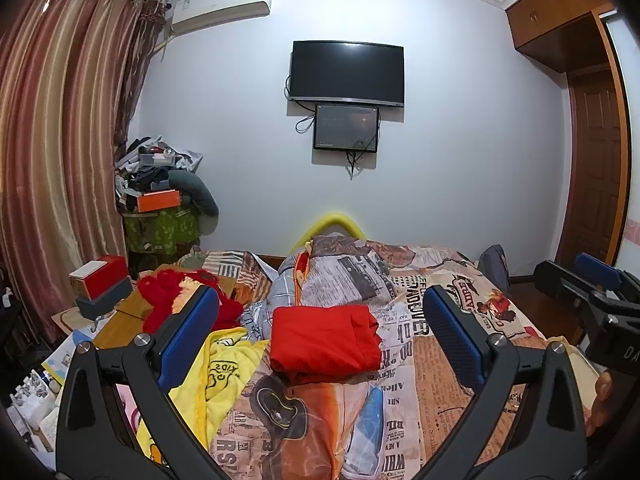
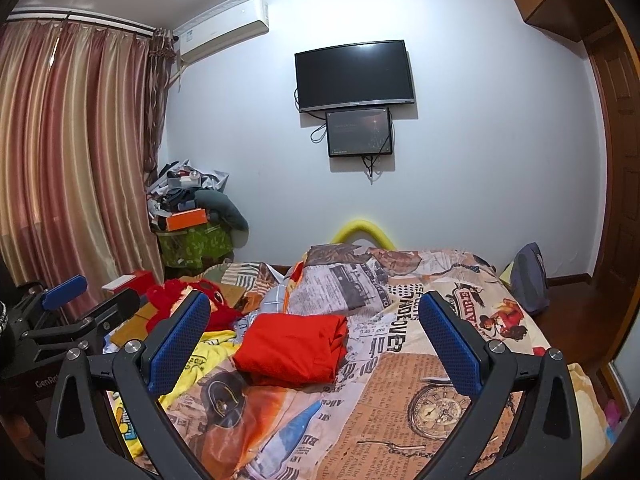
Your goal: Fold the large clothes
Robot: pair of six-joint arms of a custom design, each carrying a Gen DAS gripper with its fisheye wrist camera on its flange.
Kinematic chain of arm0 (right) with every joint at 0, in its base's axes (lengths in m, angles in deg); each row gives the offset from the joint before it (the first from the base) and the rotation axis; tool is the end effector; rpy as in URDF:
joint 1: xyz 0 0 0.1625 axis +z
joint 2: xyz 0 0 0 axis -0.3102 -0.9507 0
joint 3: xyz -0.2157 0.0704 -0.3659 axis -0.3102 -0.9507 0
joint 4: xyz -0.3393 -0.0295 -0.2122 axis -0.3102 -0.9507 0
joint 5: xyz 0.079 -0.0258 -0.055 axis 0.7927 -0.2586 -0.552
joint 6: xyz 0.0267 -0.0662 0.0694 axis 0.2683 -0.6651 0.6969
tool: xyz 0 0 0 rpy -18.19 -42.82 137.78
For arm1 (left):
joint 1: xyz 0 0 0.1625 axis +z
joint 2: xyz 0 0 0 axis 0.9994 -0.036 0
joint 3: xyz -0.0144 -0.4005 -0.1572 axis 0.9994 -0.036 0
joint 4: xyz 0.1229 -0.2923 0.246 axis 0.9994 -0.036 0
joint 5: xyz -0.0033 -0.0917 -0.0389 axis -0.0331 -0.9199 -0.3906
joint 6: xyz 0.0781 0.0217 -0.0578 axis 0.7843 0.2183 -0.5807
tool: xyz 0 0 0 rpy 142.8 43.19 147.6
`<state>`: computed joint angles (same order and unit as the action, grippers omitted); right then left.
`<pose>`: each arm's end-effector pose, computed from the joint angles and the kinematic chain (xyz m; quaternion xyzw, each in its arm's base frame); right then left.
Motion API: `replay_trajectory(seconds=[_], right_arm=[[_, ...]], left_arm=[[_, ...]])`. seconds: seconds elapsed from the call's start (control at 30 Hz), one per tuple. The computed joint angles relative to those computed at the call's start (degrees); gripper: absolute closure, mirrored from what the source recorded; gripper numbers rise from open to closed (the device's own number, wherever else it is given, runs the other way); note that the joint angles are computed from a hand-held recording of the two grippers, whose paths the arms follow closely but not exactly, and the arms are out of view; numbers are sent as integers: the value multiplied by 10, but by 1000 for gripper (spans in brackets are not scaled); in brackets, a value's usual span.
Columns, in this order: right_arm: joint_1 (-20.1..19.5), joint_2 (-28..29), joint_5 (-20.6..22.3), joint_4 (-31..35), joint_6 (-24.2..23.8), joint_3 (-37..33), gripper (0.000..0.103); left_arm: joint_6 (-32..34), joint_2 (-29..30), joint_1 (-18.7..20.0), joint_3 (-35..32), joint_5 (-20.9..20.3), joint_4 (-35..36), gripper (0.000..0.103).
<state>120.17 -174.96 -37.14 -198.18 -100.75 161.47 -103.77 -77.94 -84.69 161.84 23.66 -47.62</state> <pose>0.1851 -0.2594 0.4624 0.2981 -0.7878 0.5255 0.1198 -0.5270 -0.2596 0.1624 0.2199 0.7209 -0.5476 0.3634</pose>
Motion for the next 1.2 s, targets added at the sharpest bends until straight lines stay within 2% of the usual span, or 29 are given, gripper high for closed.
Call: replay_trajectory(seconds=[0.43, 0.7, 0.97, 1.07, 1.2], right_arm=[[-9, -9, 12, 15, 5, -2, 0], [-15, -10, 17, 20, 10, -4, 0], [-15, -7, 16, 17, 14, -5, 0], [-14, -6, 14, 17, 15, -4, 0], [-12, -6, 10, 13, 19, -5, 0]], left_arm=[[-3, 6, -2, -5, -2, -1, 0], [61, -2, -1, 15, -13, -81, 0], [76, 0, -2, 15, -15, -94, 0], [56, 3, -4, 8, -11, -67, 0], [80, 1, -6, 13, -11, -89, 0]])
